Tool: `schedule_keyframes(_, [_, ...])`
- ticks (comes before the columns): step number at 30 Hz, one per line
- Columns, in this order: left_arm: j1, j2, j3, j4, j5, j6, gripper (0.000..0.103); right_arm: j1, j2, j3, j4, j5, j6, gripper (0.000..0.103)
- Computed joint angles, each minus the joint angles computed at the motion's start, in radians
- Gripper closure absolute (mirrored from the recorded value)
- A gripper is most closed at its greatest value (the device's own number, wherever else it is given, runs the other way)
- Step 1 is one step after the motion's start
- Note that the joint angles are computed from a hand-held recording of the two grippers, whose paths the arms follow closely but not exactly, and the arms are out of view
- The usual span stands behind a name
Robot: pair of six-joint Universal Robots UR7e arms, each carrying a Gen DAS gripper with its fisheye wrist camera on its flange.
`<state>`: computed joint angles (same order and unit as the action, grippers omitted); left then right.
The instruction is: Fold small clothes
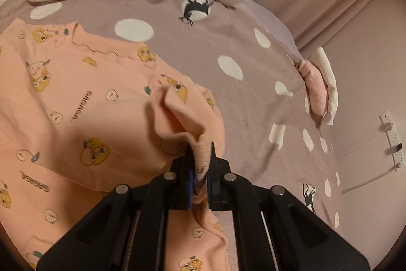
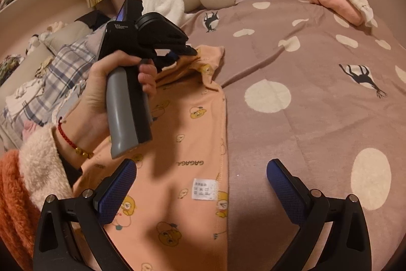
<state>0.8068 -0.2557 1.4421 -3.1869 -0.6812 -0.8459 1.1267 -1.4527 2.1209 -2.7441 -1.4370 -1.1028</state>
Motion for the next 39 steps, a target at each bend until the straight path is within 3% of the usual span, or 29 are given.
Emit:
schedule_keyframes(3, [0.008,0.003,-0.003,-0.028,-0.054,-0.001,0.074,0.000,0.002,-0.006,0.004,-0.009,0.014,0.001])
schedule_keyframes(5, [0.012,0.005,0.005,-0.081,-0.096,0.008,0.054,-0.002,-0.001,-0.005,0.010,-0.010,0.012,0.001])
schedule_keyframes(7, [0.017,0.008,0.007,-0.133,-0.155,0.029,0.046,-0.003,-0.005,-0.001,0.009,-0.011,0.007,0.001])
schedule_keyframes(12, [-0.001,-0.003,-0.002,-0.095,-0.186,0.082,0.042,-0.005,-0.006,-0.005,0.017,-0.020,0.010,0.001])
schedule_keyframes(19, [-0.034,-0.020,0.027,-0.132,-0.193,0.106,0.024,-0.013,-0.015,-0.006,0.044,-0.011,0.008,0.001])
schedule_keyframes(21, [-0.048,-0.036,0.042,-0.089,-0.164,0.092,0.017,-0.014,-0.019,-0.003,0.045,-0.010,0.002,0.001])
schedule_keyframes(23, [-0.065,-0.056,0.060,-0.021,-0.110,0.068,0.003,-0.011,-0.019,0.000,0.040,-0.011,-0.002,0.001])
schedule_keyframes(24, [-0.076,-0.066,0.078,-0.010,-0.079,0.060,0.001,-0.010,-0.019,0.003,0.040,-0.011,-0.004,0.001])
schedule_keyframes(28, [-0.101,-0.103,0.159,-0.042,-0.005,0.053,0.001,-0.008,-0.017,0.000,0.066,-0.008,-0.004,0.001])
schedule_keyframes(32, [-0.125,-0.160,0.230,0.095,0.092,-0.022,0.000,-0.003,-0.012,0.004,0.072,-0.016,0.003,0.001])
schedule_keyframes(39, [-0.167,-0.257,0.394,0.235,0.172,-0.143,0.000,0.009,-0.014,0.027,0.062,-0.026,-0.021,0.001])
